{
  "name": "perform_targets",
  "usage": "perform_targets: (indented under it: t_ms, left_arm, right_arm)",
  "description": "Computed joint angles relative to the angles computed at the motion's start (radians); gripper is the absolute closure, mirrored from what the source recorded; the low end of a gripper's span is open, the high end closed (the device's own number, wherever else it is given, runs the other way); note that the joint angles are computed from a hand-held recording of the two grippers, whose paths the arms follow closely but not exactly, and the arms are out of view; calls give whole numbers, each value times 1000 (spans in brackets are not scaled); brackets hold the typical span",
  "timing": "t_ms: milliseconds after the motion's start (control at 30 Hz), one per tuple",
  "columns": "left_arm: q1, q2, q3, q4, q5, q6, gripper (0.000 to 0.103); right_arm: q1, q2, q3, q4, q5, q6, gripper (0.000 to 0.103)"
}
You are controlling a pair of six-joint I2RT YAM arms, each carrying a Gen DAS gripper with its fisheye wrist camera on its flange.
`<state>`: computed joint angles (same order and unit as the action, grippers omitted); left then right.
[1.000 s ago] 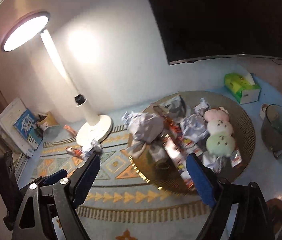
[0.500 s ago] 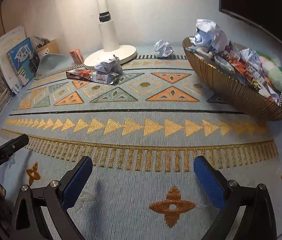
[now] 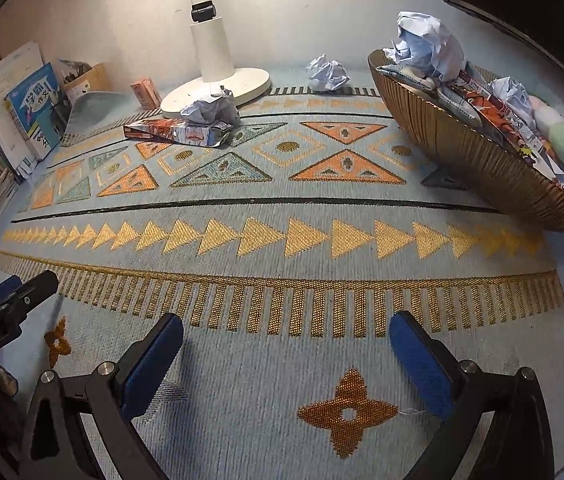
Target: Organize objects
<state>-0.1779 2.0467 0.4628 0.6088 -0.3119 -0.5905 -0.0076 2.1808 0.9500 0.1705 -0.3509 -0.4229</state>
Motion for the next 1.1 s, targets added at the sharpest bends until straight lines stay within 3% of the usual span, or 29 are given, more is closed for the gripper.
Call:
perform_targets:
  t_ms: [333,400,467,533,600,667,733,833,867,1000,1100]
  left_arm:
    - [-2,3,7,-8,-2,1,1]
    - [-1,3,10,-13,-1,-2,1]
    - [30,-8,20,-22,41,7,1]
    - [103,-21,20,35,151,9,2]
    - [162,-31,58,37,195,-15,2]
    - [196,-23,114,33,203,4,2]
    - [198,10,162,45,140,22,2]
    - [200,99,168,169,116,12,2]
    - [207,103,183,133,132,-5,2]
    - [243,110,146,222,189,-20,1]
    - [273,129,162,212,252,-48,1]
  right_arm:
    - [11,-1,0,0,22,-3,0]
    - [19,-6,17,-35,-7,-13,7]
    - [37,-21,51,-90,-69,8,10]
    - [86,-35,96,-100,-56,77,10]
    - [137,-31,142,-46,-5,172,10]
    - [183,22,262,-76,21,212,10]
    - [214,112,439,-187,20,240,10]
    - [249,243,669,-311,12,262,14]
    - [259,289,747,-354,18,264,21]
    - [280,461,1042,-549,-8,211,47]
    - [274,467,1056,-565,-36,180,49]
